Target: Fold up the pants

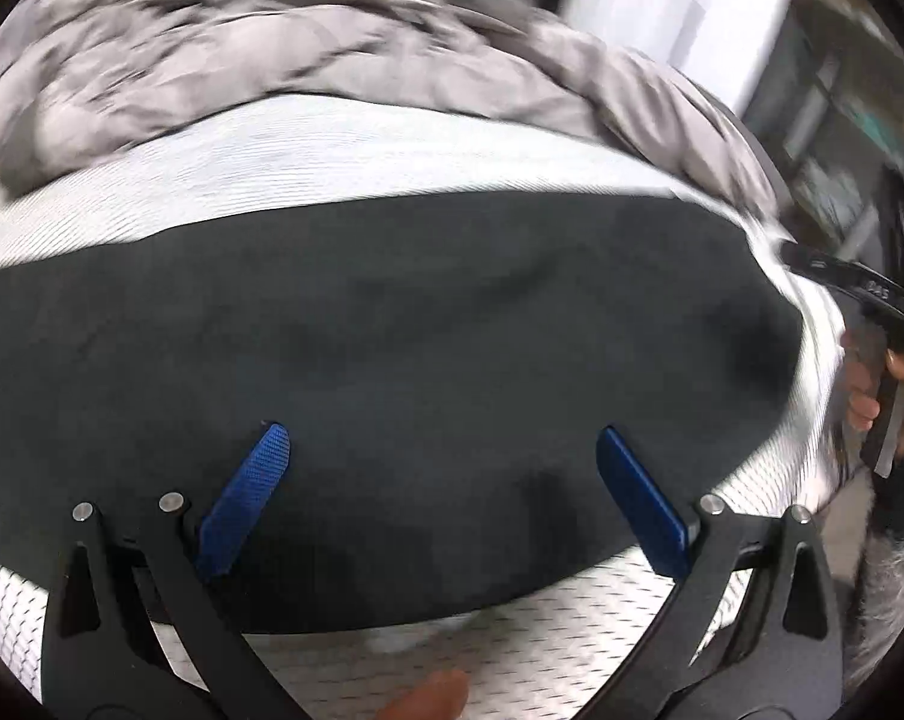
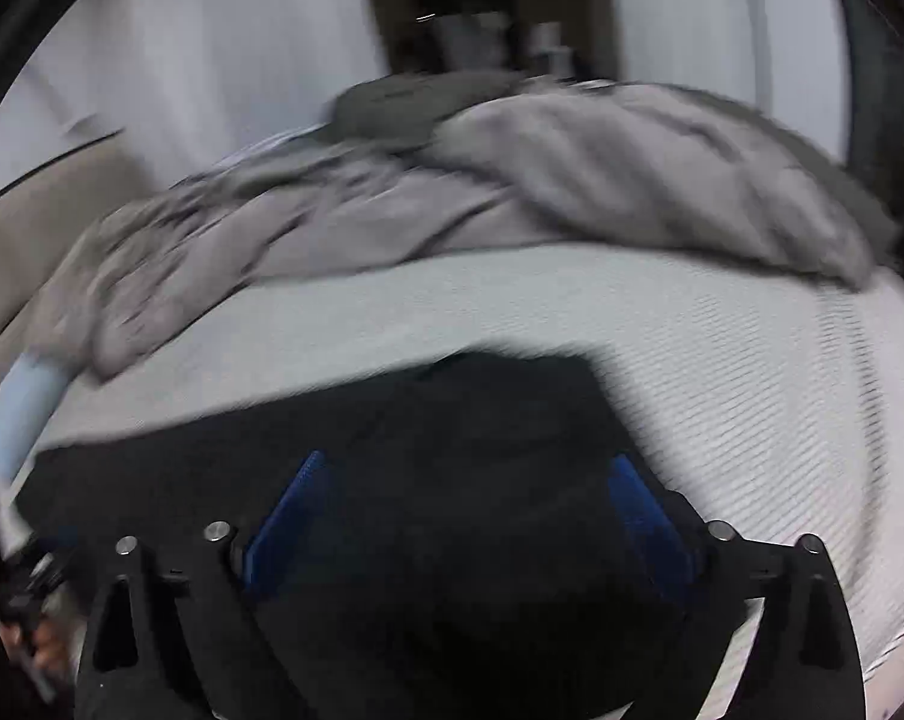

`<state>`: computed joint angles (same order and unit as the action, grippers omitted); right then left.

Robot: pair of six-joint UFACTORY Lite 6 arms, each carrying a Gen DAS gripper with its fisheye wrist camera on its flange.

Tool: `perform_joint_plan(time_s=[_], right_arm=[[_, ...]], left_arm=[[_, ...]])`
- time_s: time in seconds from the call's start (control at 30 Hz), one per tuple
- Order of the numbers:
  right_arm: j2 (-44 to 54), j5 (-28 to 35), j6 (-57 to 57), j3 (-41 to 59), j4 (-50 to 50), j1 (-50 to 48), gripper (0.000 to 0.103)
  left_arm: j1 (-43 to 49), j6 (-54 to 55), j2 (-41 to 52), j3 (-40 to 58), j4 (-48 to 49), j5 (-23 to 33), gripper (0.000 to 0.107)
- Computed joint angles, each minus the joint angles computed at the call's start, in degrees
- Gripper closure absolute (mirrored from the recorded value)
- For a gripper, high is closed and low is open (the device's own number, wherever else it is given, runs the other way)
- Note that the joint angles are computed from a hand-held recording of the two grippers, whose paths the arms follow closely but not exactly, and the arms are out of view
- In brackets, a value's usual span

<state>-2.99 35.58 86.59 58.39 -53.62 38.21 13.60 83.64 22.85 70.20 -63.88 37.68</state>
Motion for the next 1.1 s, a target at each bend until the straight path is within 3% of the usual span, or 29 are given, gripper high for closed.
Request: perform_joint_plan(time_s=[0.07, 0.2, 0.27, 0.3, 0.43, 0.57, 0.63, 0.7, 0.83, 0.9, 0.97, 1.03, 1.1], right_arm=[[8.10, 0.95, -0.06, 5.43, 1.29, 5.19, 0.002], [21.03, -8.80, -1.48, 10.93, 4.03, 8.42, 0.002], [27.01, -6.72, -10.29, 14.90, 8.85, 8.24, 0.003], [28.75, -2.07, -12.84, 16.36, 8.07, 9.68, 0.002], [18.94, 4.41, -7.97, 5.12, 2.31, 7.65, 0.002], [6.16, 12.28, 4.07, -10.82, -2.61, -0.89, 0.001], [-1.12, 8.76, 7.55, -17.77, -4.68, -5.34, 0.001], [-1.36, 9.35, 8.89, -17.60, -6.25, -5.39, 0.001], [4.83, 21.67, 7.87, -8.64, -6.98, 4.31, 0.001], [6.02, 18.33, 8.01, -5.21, -7.82, 6.63, 0.001], [8.34, 10.53, 6.99, -1.94, -7.25, 5.87, 0.001], [14.84, 0.68, 0.20, 4.63, -4.06, 2.35, 0.001], [22.58, -1.85, -9.04, 12.19, 1.83, 0.19, 0.001]], left_arm=[[-3.16, 0.82, -0.94, -1.09, 1.30, 0.62, 0.005], [-8.68, -0.57, -1.14, -3.21, 4.01, -4.51, 0.005], [-10.36, -2.72, -0.60, -3.94, 6.70, -6.84, 0.005], [-10.94, -1.92, -0.80, -4.96, 6.96, -8.38, 0.005], [-8.81, 6.53, -1.84, -7.91, 2.51, -8.68, 0.005], [-6.91, 5.90, -0.24, -6.54, 2.82, -7.06, 0.005], [-6.94, 5.48, 0.05, -6.35, 3.40, -7.45, 0.005], [-7.46, 4.39, 0.31, -5.88, 4.26, -8.21, 0.005], [-5.95, 0.47, 0.34, -2.90, 5.23, -3.73, 0.005], [-5.53, -1.94, 2.03, 1.67, 4.25, 0.77, 0.005], [-7.81, -7.13, 5.25, 8.29, 6.95, 0.79, 0.005], [-10.93, -13.20, 10.44, 16.84, 11.08, -0.35, 0.005], [-12.97, -20.77, 17.41, 26.63, 18.00, 1.39, 0.005]])
